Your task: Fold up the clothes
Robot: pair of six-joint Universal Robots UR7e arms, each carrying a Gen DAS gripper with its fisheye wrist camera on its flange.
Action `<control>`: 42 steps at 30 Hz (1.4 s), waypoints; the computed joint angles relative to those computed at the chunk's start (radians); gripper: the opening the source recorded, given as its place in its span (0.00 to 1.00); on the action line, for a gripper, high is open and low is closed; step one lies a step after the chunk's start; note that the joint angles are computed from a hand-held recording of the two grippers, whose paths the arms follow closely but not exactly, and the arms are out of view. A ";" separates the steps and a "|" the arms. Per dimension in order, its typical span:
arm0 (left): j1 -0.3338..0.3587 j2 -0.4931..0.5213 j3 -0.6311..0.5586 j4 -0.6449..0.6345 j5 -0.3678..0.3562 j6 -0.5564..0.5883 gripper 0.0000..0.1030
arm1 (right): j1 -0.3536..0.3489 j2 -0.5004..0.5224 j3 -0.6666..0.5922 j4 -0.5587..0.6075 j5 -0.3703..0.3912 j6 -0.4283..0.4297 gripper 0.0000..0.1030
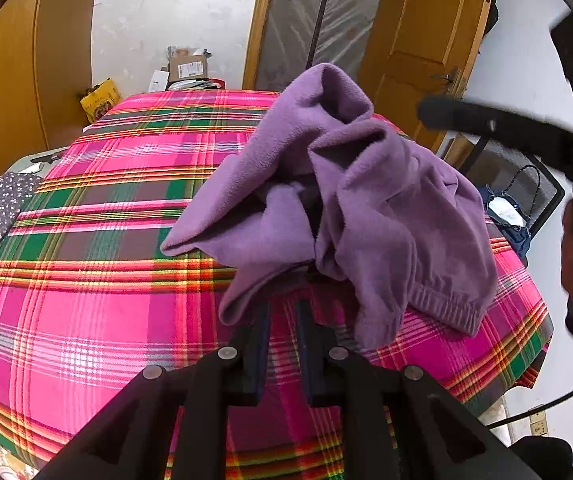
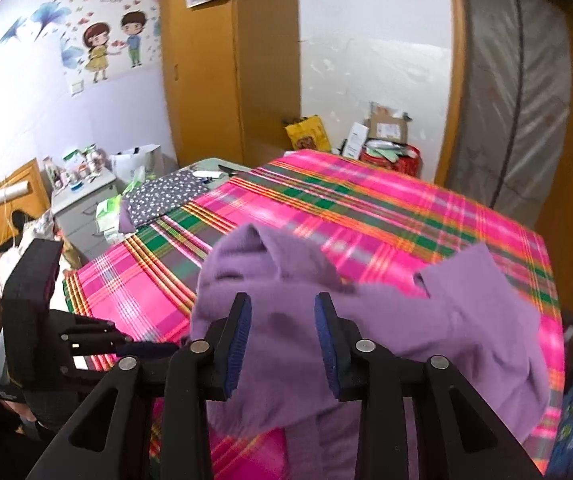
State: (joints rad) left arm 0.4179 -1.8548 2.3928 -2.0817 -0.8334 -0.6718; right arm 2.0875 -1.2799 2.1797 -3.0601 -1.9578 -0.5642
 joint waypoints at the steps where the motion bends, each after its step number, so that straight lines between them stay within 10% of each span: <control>1: 0.005 0.002 -0.003 0.001 0.000 0.003 0.12 | -0.001 0.010 -0.019 0.023 0.005 -0.011 0.61; 14: 0.068 0.024 -0.020 -0.038 -0.010 0.045 0.12 | -0.034 0.165 -0.288 0.475 -0.014 -0.030 0.59; 16: 0.077 0.029 -0.022 -0.045 -0.016 0.051 0.12 | -0.042 0.183 -0.306 0.501 -0.009 -0.032 0.22; 27: 0.131 0.042 -0.028 -0.164 -0.041 0.137 0.12 | -0.086 0.179 -0.379 0.105 0.022 0.053 0.08; 36: 0.172 0.065 -0.038 -0.216 -0.055 0.166 0.12 | -0.154 0.218 -0.491 -0.108 -0.157 0.109 0.08; 42: 0.170 0.074 -0.040 -0.224 -0.063 0.161 0.12 | -0.220 0.199 -0.520 0.089 -0.232 0.256 0.26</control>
